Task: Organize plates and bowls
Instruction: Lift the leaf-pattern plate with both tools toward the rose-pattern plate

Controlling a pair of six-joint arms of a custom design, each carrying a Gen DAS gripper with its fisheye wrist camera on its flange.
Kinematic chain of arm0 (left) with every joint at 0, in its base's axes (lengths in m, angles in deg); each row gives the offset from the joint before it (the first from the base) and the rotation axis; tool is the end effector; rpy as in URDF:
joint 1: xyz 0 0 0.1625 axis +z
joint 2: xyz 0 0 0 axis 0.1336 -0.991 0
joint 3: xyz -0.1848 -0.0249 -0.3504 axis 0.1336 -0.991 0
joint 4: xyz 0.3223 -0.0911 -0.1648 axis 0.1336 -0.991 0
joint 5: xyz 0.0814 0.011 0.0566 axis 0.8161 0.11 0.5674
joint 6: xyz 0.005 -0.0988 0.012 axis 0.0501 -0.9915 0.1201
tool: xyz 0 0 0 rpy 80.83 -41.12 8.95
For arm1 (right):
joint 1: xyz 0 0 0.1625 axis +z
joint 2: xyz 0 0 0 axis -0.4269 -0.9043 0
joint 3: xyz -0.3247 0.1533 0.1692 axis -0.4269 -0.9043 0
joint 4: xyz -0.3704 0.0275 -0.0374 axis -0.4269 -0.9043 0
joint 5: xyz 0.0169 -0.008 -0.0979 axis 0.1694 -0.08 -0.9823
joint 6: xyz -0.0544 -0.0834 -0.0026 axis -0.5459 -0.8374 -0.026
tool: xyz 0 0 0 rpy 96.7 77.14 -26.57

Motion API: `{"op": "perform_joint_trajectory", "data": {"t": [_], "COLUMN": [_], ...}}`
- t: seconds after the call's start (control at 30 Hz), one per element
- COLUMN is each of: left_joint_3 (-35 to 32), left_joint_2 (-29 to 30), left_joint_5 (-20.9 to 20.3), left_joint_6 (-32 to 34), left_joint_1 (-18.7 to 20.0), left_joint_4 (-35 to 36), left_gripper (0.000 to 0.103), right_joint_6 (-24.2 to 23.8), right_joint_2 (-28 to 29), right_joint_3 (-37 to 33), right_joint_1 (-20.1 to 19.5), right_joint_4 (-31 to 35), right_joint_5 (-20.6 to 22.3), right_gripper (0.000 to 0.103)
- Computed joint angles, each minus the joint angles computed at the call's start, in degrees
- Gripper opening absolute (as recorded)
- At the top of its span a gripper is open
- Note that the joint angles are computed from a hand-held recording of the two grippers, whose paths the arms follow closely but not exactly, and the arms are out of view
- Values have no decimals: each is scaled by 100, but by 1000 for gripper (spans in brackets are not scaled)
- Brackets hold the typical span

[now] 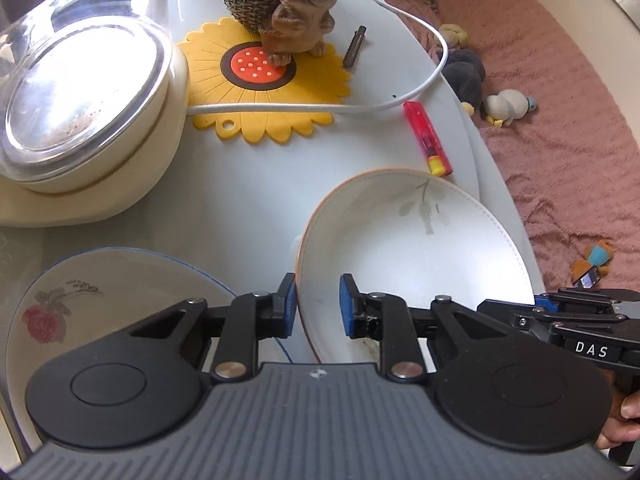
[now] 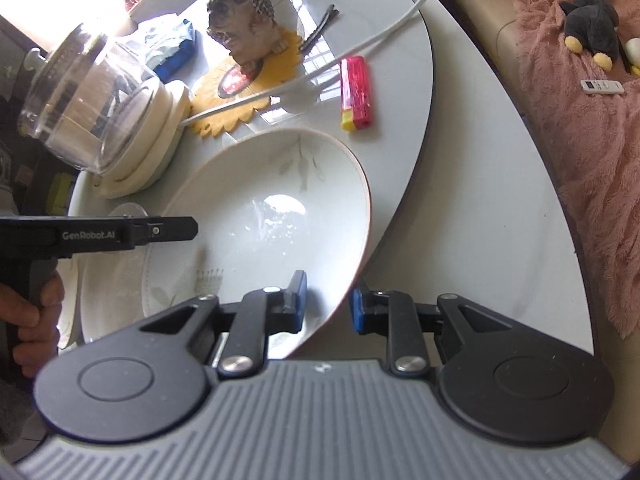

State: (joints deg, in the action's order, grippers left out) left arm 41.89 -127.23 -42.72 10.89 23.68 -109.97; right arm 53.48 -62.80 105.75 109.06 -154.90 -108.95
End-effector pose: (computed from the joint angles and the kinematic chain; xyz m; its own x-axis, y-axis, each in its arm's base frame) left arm -0.2175 -0.3619 0.0972 -0.8374 -0.2360 -0.4930 0.0250 0.8845 -0.4659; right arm 0.0748 -0.3689 0.2189 -0.8616 -0.4338 0.2635 -0.4622 0.8851 -0.0539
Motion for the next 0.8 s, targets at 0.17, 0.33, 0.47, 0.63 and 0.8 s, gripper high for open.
{"op": "perform_joint_trajectory", "data": {"t": [0.17,0.33,0.47,0.63,0.8], "left_joint_3": [31,62,108,161,274], "left_joint_2": [-173,-432,-677,-1056,-1553], "left_joint_5": [-38,27,89,29,32], "left_joint_6": [-126,-379,-627,-787,-1492], "left_joint_1": [-107,-261,-403,-645,-1020], "left_joint_4": [93,299,481,848,1475], "left_gripper": [25,25,25,25,25], "right_joint_6": [-92,-37,13,80,177], "right_joint_2": [-74,-176,-272,-434,-603], "right_joint_3": [-85,-170,-207,-313,-271], "right_joint_1": [116,216,311,440,637], "right_joint_4": [177,417,568,965,1231], "right_joint_5": [-15,74,147,246,315], "right_gripper": [25,25,26,25,25]}}
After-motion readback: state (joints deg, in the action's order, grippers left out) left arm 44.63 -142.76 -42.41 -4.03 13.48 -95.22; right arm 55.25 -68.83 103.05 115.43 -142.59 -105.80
